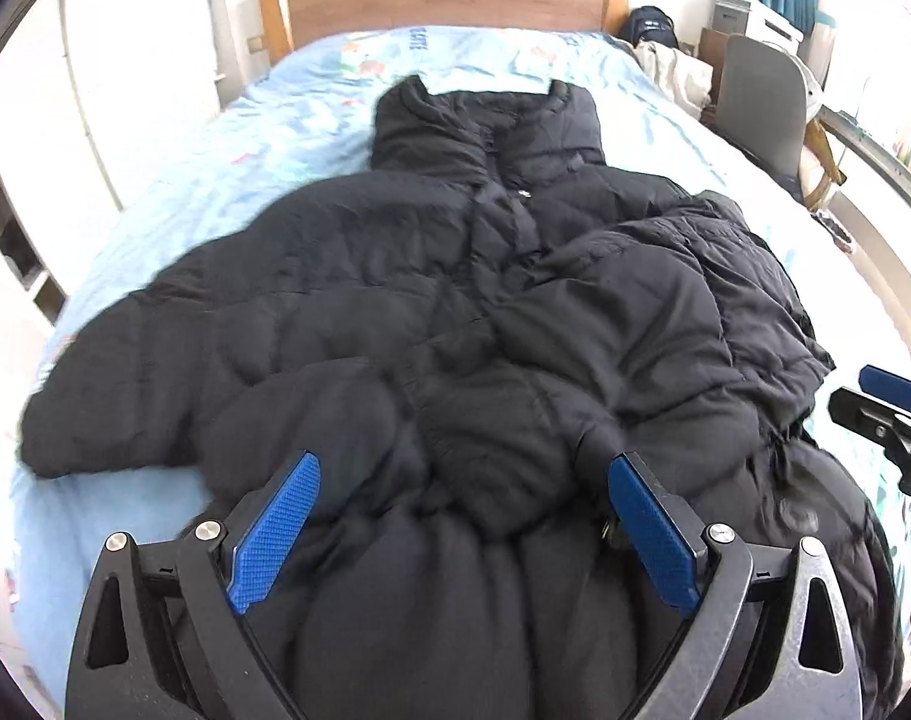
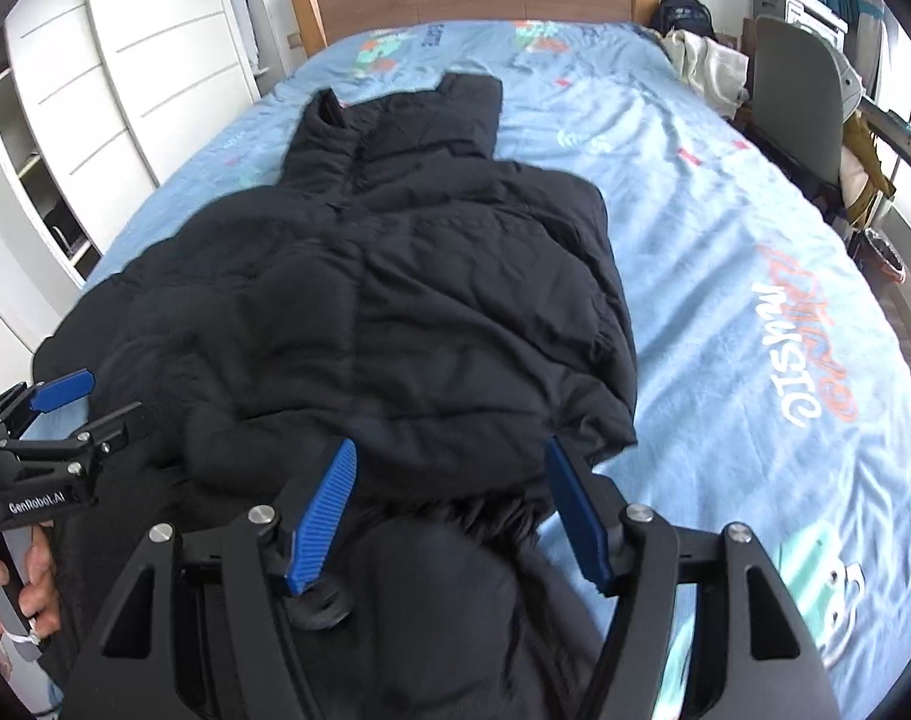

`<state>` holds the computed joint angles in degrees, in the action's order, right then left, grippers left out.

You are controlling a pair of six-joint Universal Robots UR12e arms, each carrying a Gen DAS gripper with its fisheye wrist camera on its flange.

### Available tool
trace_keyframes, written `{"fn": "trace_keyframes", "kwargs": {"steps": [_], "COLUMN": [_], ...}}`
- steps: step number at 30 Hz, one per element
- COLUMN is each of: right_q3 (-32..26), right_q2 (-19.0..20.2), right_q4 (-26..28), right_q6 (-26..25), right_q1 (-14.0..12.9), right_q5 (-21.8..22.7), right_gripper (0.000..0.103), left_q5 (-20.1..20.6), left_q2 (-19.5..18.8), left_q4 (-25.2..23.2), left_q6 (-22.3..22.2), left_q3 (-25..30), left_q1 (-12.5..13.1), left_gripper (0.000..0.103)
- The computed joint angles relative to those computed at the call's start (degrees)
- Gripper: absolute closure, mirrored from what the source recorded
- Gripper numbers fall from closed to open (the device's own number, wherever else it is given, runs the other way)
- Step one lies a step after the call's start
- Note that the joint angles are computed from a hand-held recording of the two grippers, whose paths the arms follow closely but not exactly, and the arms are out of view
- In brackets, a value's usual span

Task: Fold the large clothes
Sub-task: 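Open the right gripper and press the folded sleeve flat on the coat, then grasp the other sleeve cuff with the left gripper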

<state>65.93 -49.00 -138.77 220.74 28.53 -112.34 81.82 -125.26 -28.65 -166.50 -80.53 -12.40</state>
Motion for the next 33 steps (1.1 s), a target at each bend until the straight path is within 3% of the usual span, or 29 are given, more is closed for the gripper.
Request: {"fn": "trace_keyframes", "kwargs": {"steps": [5, 18, 25, 33], "right_q3": [0.35, 0.90, -0.01, -3.36], "right_q2": [-1.20, -3.02, -2.68, -0.85], "right_q4": [0.73, 3.07, 5.19, 9.06], "right_q6": [2.24, 10.03, 13.64, 14.27], "right_q1": [2.82, 8.78, 10.43, 10.36], "right_q5": [-2.03, -7.63, -8.77, -7.82], "right_gripper": [0.039, 0.039, 0.039, 0.039], "left_q5": [0.18, -3.20, -4.34, -5.03], "left_q2": [4.21, 11.73, 12.14, 8.39], "left_q4": [3.95, 5.95, 5.13, 0.48], "left_q6": [1.04, 2.38, 1.83, -2.52], "left_q3": [-5.54, -15.76, -17.27, -12.71], "left_q1": [1.94, 8.04, 10.49, 13.71], "left_gripper": [0.007, 0.007, 0.007, 0.007]}}
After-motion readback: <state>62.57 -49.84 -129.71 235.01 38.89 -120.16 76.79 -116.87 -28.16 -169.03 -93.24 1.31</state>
